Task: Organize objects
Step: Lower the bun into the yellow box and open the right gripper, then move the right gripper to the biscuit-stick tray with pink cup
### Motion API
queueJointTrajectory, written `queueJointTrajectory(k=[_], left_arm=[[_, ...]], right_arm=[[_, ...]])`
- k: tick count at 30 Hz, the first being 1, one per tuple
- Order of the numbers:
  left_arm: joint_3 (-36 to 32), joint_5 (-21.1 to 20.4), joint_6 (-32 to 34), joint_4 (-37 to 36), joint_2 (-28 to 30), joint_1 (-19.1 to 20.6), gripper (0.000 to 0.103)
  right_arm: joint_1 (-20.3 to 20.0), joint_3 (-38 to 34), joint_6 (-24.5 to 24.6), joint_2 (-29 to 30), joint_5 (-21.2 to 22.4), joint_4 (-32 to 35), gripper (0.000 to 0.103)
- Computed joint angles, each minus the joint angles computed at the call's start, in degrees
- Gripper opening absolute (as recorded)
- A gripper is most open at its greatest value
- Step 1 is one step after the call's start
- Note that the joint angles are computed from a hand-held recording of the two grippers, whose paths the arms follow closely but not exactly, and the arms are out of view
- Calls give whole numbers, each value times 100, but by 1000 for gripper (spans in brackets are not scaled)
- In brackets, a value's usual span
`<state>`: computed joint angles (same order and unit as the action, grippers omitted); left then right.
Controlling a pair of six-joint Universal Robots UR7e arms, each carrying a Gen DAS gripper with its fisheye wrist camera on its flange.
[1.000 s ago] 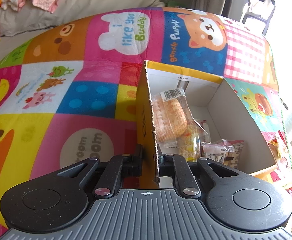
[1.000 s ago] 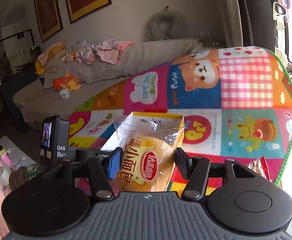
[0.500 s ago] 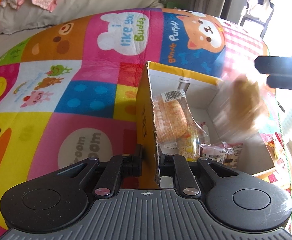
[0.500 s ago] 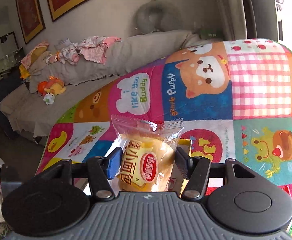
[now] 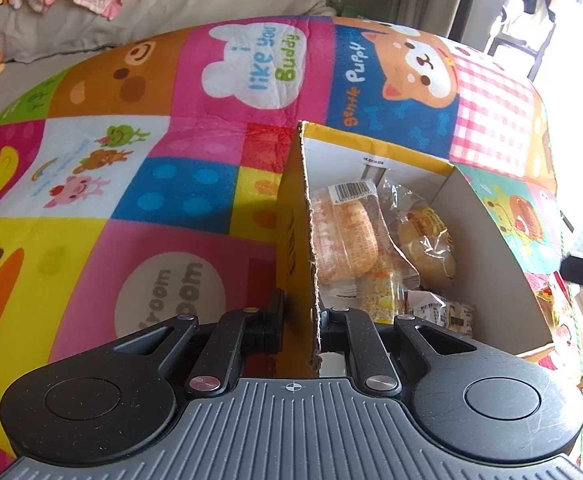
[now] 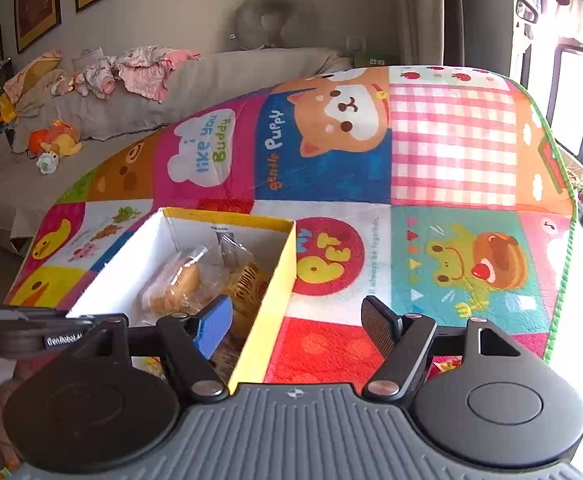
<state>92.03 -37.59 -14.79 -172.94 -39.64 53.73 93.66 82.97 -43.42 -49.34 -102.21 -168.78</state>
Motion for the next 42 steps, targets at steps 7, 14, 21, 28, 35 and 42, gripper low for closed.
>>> queueJointTrajectory(k=[7, 14, 21, 28, 35, 42], left_arm=[[2, 47, -124, 53, -3, -15, 13], [-1, 86, -199, 103, -2, -28, 13], [15, 94, -235, 119, -11, -37, 13], [25, 81, -247, 111, -16, -42, 13], [49, 47, -233, 57, -23, -39, 14], [72, 6, -210, -25, -31, -26, 14]], right_arm=[[-515, 452, 396, -455, 39, -131, 76], [-995, 748, 821, -720, -172, -106, 65], [-1150, 1272, 735, -1130, 116, 224, 62], [-1037, 1849, 176, -1590, 491, 921, 63], [-892, 2048, -685, -1487, 550, 266, 81], [-1014, 1423, -201, -1104, 663, 559, 91]])
